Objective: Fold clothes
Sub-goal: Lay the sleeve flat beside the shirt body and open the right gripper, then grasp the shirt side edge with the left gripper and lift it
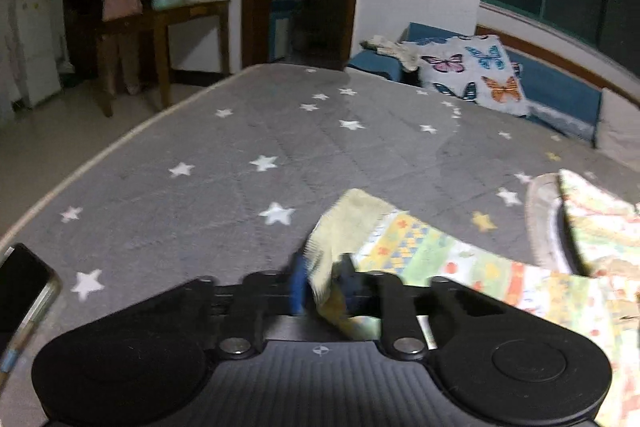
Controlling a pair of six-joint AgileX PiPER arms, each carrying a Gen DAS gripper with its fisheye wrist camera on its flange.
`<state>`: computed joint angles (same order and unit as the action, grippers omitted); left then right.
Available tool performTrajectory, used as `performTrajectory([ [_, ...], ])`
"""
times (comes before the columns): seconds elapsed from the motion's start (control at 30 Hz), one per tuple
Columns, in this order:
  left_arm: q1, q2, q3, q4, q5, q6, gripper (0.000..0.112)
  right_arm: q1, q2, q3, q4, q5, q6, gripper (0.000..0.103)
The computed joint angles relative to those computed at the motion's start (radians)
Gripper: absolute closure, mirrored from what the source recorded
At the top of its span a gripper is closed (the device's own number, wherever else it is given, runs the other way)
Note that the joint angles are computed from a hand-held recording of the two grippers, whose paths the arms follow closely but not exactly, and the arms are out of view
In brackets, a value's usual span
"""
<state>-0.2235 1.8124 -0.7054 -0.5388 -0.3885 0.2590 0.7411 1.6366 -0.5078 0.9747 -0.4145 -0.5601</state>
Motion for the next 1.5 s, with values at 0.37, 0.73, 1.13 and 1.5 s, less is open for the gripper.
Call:
performTrajectory([
  [0.37, -0.228, -0.237, 0.07, 0.345, 0.0, -0.302, 0.102, -0.006, -0.112, 0.097, 0.006, -0.051, 0.06, 0.053],
  [0.73, -0.518, -0.137, -0.096, 0.589, 0.014, -0.544, 0.102, -0.07, -0.255, 0.239, 0.023, -0.106, 0.132, 0.053],
  [1.13, -0.643, -0.015, -0.098, 0.563, 0.023, -0.417, 0.06, -0.226, -0.327, 0.343, -0.174, -0.076, 0.384, 0.054],
  [1.5, -0.485, -0.117, 0.072, 0.27, -0.032, -0.105, 0.046, -0.246, -0.14, 0.249, -0.422, -0.082, 0.605, 0.064],
])
